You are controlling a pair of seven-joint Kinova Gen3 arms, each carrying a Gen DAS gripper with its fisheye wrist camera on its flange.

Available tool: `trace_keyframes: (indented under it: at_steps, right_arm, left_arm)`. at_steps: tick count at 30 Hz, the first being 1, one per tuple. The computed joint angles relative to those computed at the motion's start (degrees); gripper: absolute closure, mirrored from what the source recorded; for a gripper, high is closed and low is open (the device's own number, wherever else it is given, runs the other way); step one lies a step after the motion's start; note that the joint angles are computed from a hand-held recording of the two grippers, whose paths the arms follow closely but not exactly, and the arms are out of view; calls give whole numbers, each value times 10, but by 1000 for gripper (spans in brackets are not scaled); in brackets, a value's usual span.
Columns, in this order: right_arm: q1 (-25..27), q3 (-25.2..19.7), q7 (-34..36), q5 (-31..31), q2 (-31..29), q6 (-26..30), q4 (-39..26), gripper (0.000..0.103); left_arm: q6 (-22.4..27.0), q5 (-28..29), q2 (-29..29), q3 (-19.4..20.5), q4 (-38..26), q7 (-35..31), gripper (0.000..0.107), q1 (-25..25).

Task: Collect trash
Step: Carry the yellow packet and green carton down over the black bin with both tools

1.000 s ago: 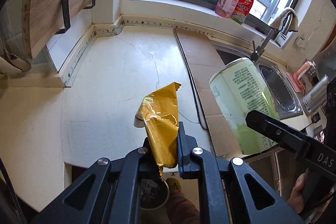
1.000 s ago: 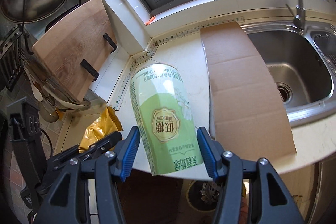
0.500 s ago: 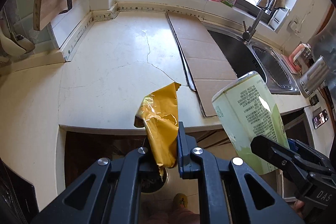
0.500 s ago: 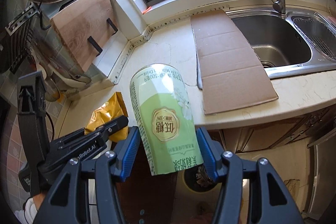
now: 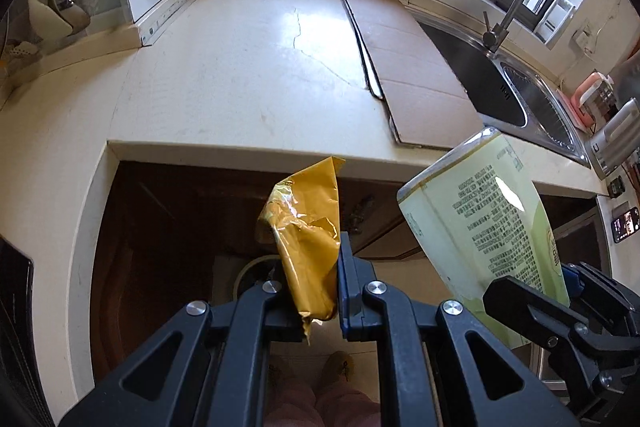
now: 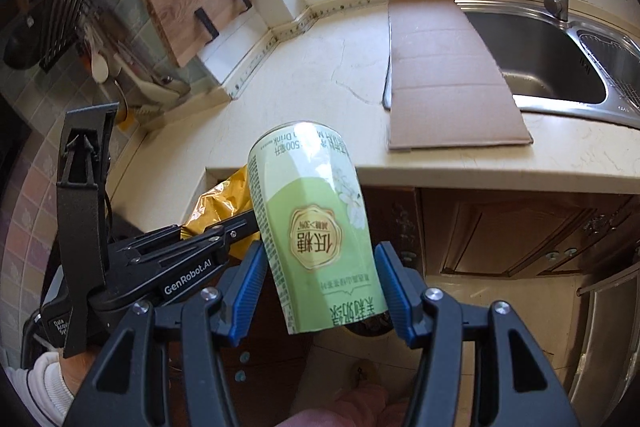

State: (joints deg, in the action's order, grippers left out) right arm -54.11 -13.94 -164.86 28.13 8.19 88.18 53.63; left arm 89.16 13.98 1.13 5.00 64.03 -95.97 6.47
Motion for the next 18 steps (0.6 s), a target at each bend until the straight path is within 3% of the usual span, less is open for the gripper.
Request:
trace_keyframes:
  at_steps: [9,18]
  right_arm:
    - [55,-10,3,-100,-20,-75,115,47]
    - [120,-2,50,-232,16,-191,253,47]
  left_arm:
    - [-28,-34,-22,-4,107,14,99,0]
    - [-117,-23,-7,-20,257,-37,99,-21]
